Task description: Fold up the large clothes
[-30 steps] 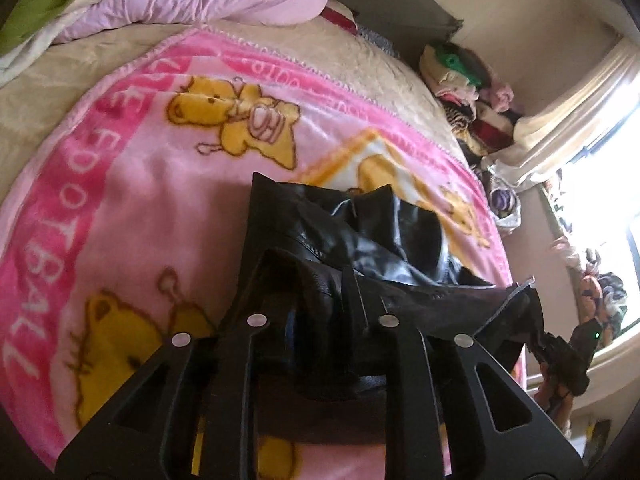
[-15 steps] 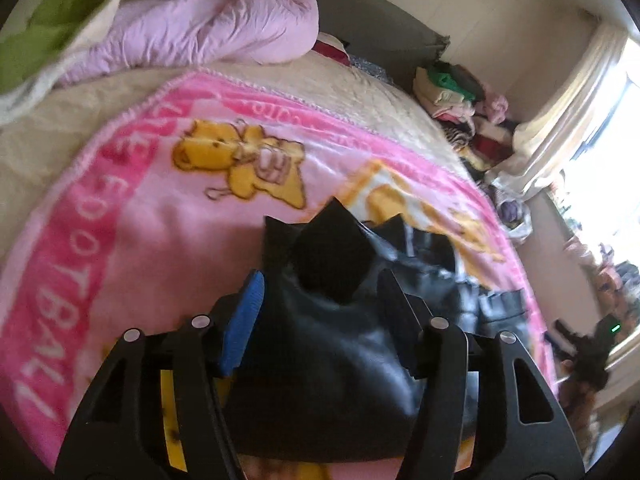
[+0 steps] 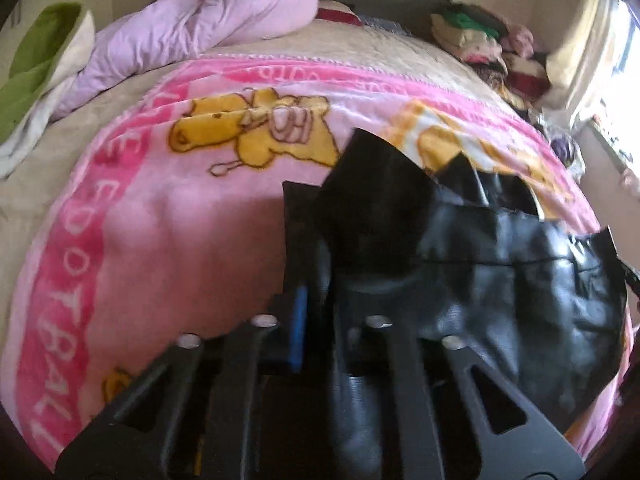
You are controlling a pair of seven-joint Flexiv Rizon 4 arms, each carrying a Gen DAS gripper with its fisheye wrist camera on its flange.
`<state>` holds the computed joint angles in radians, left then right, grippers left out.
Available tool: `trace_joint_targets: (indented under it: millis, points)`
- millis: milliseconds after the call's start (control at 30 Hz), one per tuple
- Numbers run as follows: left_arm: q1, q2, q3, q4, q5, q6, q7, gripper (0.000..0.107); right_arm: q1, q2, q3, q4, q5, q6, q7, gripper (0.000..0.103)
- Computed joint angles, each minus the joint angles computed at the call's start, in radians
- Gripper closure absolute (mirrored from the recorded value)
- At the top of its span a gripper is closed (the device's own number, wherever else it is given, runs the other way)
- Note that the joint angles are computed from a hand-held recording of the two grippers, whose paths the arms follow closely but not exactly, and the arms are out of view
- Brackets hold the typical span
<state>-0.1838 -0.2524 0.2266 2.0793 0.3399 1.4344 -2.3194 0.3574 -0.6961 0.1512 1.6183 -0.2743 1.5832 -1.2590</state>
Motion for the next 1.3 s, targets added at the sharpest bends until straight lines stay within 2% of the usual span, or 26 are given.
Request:
trace_joint_targets:
  millis: [67,100,167,233,267,333,467,600,733,867,933,967,1000,1067,1133,1167,1300]
  points:
    - [-0.013,0.023,0.025,0.014,0.042,0.055,-0.063,0.104,-0.057,0.014,0.069,0.018,0.017,0.069,-0.028,0.095]
    - [0.016,0.040,0.006,0.053,0.003,0.138,-0.049,0.105,-0.096,0.012,0.118,0.016,0.020,0.096,-0.043,0.095]
    - [0.028,0.047,-0.008,0.071,-0.057,0.192,-0.025,0.105,-0.120,0.010,0.150,0.003,0.024,0.117,-0.039,0.095]
    - [-0.067,0.035,0.095,0.015,-0.005,0.161,-0.081,0.105,-0.139,-0.010,0.179,-0.033,0.020,0.128,-0.026,0.095]
    - [-0.121,0.021,0.152,-0.029,0.049,0.125,-0.122,0.105,-0.118,-0.023,0.153,-0.062,0.020,0.121,-0.016,0.095]
    - [-0.158,-0.009,0.185,-0.101,0.108,0.041,-0.165,0.105,-0.074,-0.038,0.096,-0.099,0.022,0.086,0.017,0.095]
    - [-0.073,-0.060,0.097,-0.135,0.075,-0.045,-0.153,0.105,0.021,-0.096,-0.029,-0.189,0.012,-0.068,0.094,0.095]
    - [-0.040,-0.109,0.064,-0.164,0.062,-0.102,-0.139,0.103,0.067,-0.129,-0.097,-0.202,0.005,-0.128,0.157,0.092]
    - [-0.023,-0.132,0.051,-0.170,0.054,-0.112,-0.146,0.095,0.074,-0.145,-0.113,-0.198,-0.002,-0.129,0.188,0.090]
    - [0.012,-0.128,0.022,-0.131,-0.004,-0.054,-0.114,0.091,0.088,-0.143,-0.136,-0.188,-0.022,-0.130,0.208,0.086]
    - [0.020,-0.111,0.017,-0.107,-0.027,-0.018,-0.090,0.091,0.083,-0.131,-0.129,-0.173,-0.024,-0.119,0.210,0.081]
    - [0.017,-0.101,0.022,-0.097,-0.032,-0.007,-0.082,0.088,0.088,-0.120,-0.139,-0.154,-0.023,-0.106,0.221,0.073]
    - [0.014,-0.098,0.025,-0.096,-0.040,-0.003,-0.073,0.087,0.082,-0.113,-0.132,-0.146,-0.021,-0.108,0.223,0.060]
    - [0.012,-0.076,0.028,-0.075,-0.050,0.014,-0.053,0.077,0.047,-0.093,-0.085,-0.116,-0.001,-0.091,0.216,0.048]
    - [-0.008,-0.062,0.046,-0.071,-0.040,0.015,-0.050,0.072,0.022,-0.076,-0.053,-0.085,0.011,-0.069,0.201,0.046]
    - [-0.022,-0.053,0.059,-0.070,-0.026,0.011,-0.055,0.067,0.024,-0.062,-0.059,-0.058,0.014,-0.053,0.201,0.042]
    - [-0.057,-0.034,0.086,-0.086,0.040,-0.017,-0.088,0.053,0.020,-0.014,-0.056,0.030,0.032,0.000,0.208,0.036]
